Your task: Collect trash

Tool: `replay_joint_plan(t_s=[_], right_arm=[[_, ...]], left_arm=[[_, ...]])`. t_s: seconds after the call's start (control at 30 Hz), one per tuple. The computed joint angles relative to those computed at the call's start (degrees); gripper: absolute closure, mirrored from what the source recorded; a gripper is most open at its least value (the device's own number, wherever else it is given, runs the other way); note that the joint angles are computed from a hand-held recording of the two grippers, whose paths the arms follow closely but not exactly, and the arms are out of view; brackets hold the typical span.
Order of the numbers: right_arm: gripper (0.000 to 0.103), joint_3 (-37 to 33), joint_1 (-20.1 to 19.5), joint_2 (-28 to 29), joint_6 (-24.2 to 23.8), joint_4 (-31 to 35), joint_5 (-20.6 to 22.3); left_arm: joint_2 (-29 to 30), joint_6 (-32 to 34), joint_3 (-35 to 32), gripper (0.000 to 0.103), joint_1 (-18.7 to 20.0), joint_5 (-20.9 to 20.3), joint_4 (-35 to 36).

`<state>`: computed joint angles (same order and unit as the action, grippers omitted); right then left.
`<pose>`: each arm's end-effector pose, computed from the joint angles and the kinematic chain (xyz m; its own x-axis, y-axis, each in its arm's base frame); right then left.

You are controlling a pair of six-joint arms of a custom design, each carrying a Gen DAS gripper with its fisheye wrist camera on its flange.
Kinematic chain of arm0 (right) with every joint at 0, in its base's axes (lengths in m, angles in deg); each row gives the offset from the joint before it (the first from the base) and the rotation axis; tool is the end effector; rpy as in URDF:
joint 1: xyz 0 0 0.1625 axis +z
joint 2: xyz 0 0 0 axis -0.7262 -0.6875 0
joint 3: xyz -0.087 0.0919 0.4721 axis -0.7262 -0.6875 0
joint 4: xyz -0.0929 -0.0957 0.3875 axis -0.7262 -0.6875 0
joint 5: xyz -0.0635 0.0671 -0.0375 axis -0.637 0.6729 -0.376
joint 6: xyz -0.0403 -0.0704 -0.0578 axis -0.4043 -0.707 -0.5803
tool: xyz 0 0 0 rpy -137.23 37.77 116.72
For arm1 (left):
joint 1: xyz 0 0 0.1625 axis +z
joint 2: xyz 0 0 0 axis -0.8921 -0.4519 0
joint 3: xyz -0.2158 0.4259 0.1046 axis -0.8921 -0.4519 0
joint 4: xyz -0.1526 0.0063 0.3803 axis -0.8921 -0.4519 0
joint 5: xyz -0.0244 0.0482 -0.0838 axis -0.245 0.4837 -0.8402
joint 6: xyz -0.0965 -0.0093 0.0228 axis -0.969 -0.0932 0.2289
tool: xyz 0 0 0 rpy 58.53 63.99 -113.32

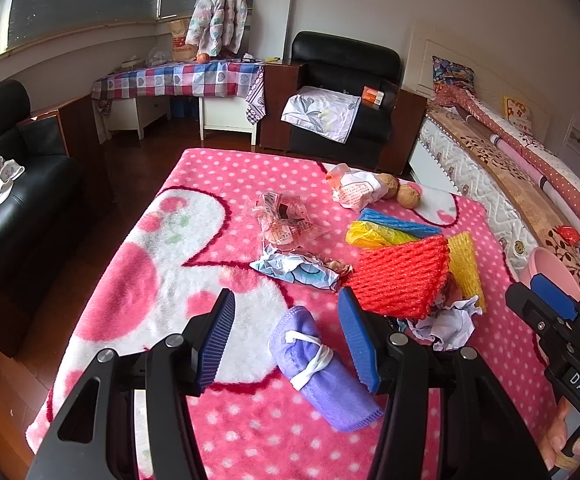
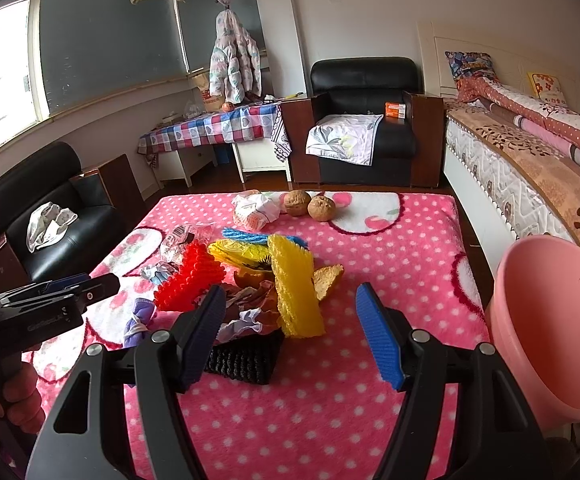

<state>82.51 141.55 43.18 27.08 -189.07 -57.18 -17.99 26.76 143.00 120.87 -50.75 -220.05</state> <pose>0.1983 -0.8597 0.1900 -0.7016 -0.5109 0.4968 -0.7111 0.5472 -0.4414 -0.2363 -0.7920 0.1572 -0.7276 -0.3511 -0.5894 0.2959 0.6145 -0.7313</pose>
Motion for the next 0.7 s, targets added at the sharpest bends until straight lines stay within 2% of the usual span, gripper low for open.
replay_joint_plan(t_s=[0.4, 0.57, 0.7], right_arm=[[0.035, 0.0, -0.2, 0.3, 0.4, 0.2, -0.2], [0.035, -0.4, -0.2, 0.5, 0.8, 1.0, -0.5], [0.037, -1.1, -0.4, 0.6, 1.1, 2.5, -0.2]], left_arm=[[-0.6, 4.7, 1.5, 0.050, 0.0, -5.4, -5.3], [-0.7, 8.9, 2.1, 0.050, 0.0, -10.1, -8.0], [-0.5, 11.2, 1.9, 0.059, 0.0, -13.4, -7.8]])
